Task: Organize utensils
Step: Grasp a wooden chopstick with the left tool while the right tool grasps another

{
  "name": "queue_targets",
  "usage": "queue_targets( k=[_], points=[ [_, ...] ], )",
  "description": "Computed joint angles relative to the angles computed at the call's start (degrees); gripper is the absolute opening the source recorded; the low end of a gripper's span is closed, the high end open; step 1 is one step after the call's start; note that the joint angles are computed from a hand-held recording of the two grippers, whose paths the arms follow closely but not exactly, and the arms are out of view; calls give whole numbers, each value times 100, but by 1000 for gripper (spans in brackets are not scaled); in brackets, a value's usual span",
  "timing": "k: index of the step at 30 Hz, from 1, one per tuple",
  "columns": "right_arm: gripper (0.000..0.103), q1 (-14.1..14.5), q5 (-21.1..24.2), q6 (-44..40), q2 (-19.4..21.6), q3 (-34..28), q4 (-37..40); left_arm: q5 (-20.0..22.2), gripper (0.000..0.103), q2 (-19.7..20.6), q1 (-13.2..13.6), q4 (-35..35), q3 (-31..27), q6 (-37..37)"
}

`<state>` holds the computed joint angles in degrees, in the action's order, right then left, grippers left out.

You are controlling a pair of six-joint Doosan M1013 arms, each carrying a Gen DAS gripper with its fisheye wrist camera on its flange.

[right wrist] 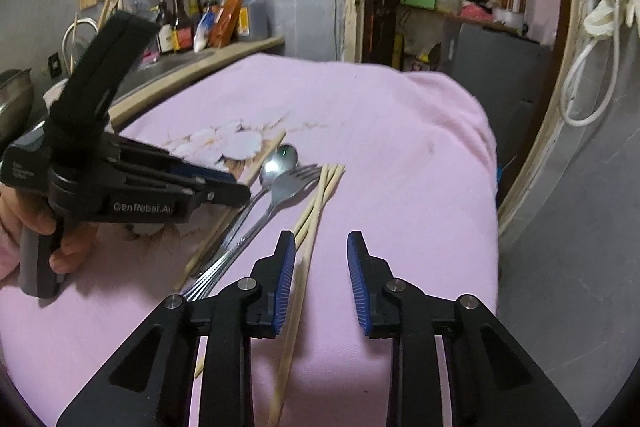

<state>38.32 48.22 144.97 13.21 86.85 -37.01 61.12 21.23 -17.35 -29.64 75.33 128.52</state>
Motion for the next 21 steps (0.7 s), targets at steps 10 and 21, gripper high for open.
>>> queue_targets(
  k=[10, 21],
  points=[
    [19, -196, 477, -617, 258, -346, 811, 311, 14, 204, -40, 135, -312, -312],
    [4, -493, 361, -598, 270, -508, 1883, 699, 3, 216, -53, 448, -463, -866]
  ],
)
